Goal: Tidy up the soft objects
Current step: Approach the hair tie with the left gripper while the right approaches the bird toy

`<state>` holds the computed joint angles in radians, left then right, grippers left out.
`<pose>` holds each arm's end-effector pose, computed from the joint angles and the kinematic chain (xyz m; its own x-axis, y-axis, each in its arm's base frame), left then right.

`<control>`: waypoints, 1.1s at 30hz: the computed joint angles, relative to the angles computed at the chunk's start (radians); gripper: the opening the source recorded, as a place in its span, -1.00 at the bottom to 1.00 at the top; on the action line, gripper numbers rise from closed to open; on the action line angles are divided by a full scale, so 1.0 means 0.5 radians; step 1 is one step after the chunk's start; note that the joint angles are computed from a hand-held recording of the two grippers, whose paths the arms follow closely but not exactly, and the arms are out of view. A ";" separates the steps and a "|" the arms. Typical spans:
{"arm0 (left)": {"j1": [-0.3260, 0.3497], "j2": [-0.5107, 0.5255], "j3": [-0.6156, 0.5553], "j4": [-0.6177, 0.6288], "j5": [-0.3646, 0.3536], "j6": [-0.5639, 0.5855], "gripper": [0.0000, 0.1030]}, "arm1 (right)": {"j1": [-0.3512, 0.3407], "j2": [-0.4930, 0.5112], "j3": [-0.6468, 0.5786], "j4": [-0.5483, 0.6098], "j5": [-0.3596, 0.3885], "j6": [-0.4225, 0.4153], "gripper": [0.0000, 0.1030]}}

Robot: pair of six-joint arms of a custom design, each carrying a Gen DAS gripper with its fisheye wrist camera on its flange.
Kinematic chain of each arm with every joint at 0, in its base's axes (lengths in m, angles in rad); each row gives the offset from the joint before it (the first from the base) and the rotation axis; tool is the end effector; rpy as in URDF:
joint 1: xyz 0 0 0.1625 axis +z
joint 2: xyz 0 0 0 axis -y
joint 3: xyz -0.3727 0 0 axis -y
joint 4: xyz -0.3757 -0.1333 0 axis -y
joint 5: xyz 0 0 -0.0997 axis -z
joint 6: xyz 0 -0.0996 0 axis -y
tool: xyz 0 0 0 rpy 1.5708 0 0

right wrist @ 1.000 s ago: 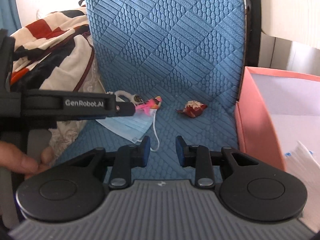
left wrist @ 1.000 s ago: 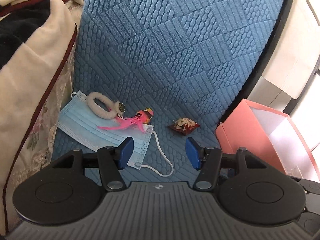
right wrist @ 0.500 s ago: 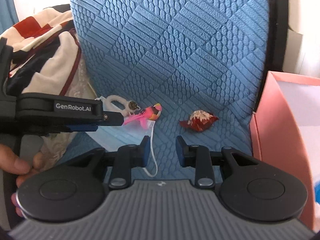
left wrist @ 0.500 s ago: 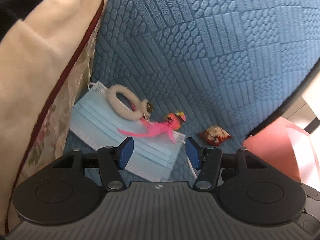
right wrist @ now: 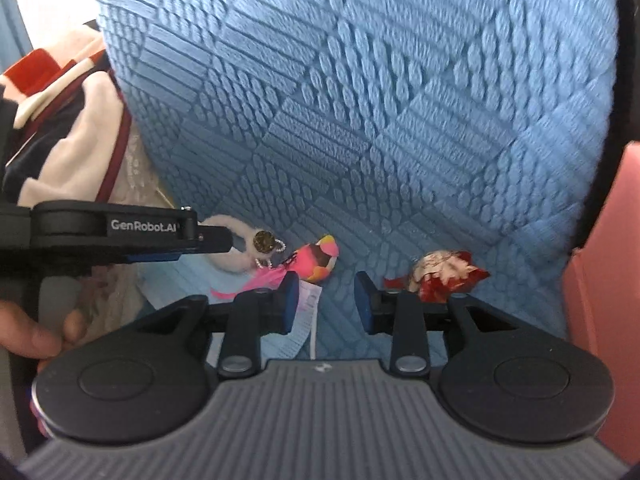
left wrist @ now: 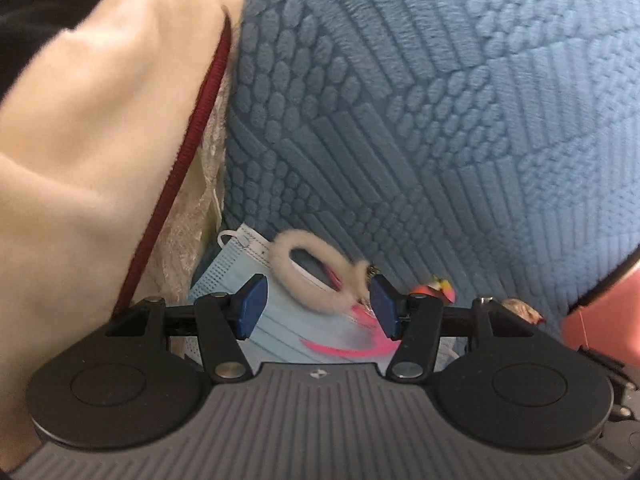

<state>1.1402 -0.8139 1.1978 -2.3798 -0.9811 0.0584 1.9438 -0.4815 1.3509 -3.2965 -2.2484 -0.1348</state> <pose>-0.1329 -0.7414 0.2584 -0.8273 0.1866 -0.5298 0.4293 0.8183 -0.3821 0.3199 -0.6230 0.0726 -0.8579 0.0737 0.5086 -0.3573 0.6258 -0.6934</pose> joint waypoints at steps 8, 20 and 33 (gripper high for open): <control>0.031 0.049 -0.102 0.013 -0.040 -0.002 0.21 | -0.080 0.068 -0.079 -0.068 0.129 -0.088 -0.14; 0.109 0.133 -0.321 0.093 -0.037 0.041 0.21 | -0.120 0.254 -0.382 0.112 0.146 0.000 0.04; 0.134 0.183 -0.425 0.180 -0.076 0.013 0.22 | -0.113 0.466 -0.755 0.266 0.222 0.041 0.05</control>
